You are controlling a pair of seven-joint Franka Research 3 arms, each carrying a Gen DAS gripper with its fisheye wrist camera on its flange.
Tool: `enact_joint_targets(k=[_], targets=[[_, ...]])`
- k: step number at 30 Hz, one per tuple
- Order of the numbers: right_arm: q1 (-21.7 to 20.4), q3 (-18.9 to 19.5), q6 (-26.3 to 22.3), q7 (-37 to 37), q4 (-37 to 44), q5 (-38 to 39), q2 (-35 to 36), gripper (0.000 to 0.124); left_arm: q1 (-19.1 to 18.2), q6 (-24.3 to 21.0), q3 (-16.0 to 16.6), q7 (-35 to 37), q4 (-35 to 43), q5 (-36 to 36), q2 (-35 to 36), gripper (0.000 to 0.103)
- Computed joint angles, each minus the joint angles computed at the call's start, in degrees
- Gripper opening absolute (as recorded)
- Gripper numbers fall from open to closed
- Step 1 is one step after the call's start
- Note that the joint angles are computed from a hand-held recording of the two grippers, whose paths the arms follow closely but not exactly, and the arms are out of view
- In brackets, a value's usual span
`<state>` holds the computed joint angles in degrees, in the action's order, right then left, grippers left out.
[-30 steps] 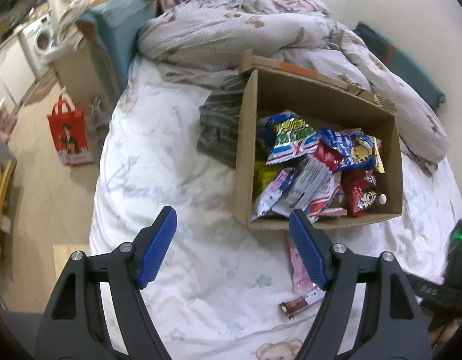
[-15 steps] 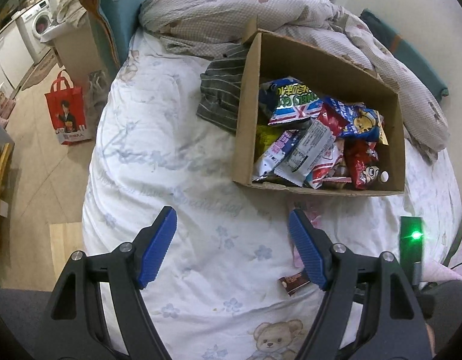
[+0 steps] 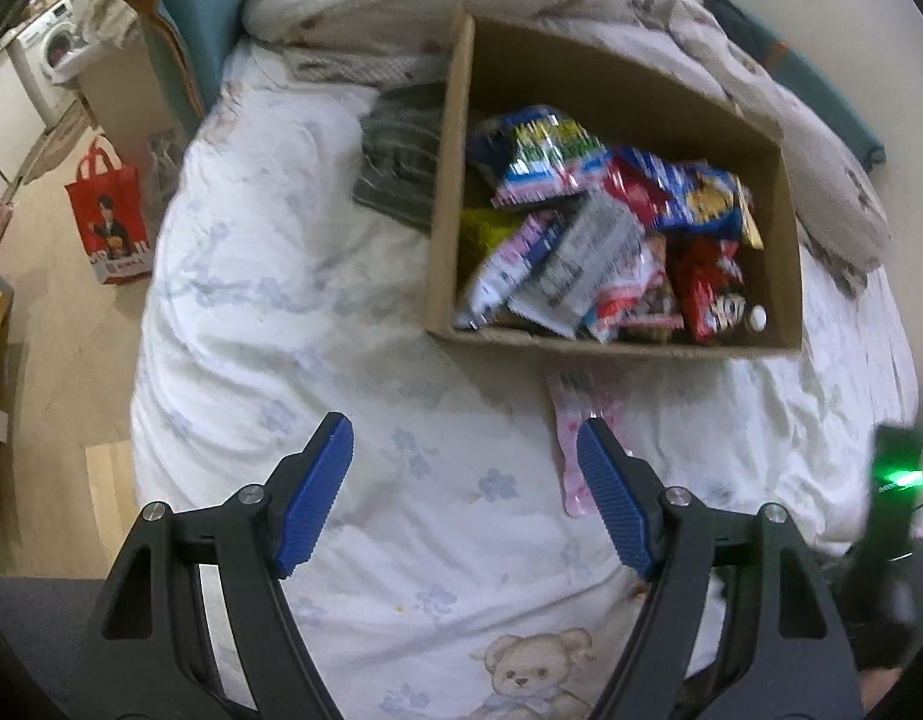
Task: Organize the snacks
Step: 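Grasp pink pouch with left tool while right tool grasps small brown-white bar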
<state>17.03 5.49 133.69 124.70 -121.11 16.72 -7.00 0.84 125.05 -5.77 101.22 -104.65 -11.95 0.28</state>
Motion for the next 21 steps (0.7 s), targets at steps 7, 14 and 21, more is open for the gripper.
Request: enact_joint_targets(k=[7,14,21], targets=[[-2.71,-0.26,5.89,0.12,-5.10,-1.84,-7.82,0.020,-2.46,-3.14,-2.25,-3.98,1.64,2.94,3.89,0.074],[-4.70,-1.14,11.14,3.51,-10.97,0.80,-11.50,0.020,-5.15,-7.21,-4.12,-13.42,5.26,5.49,10.03,0.074],[-5.58,-1.77,12.06,2.71,-12.36,1.69,-12.34,0.020,-7.31,-7.55,-5.12,-17.33,6.77,12.29,13.75,0.087]])
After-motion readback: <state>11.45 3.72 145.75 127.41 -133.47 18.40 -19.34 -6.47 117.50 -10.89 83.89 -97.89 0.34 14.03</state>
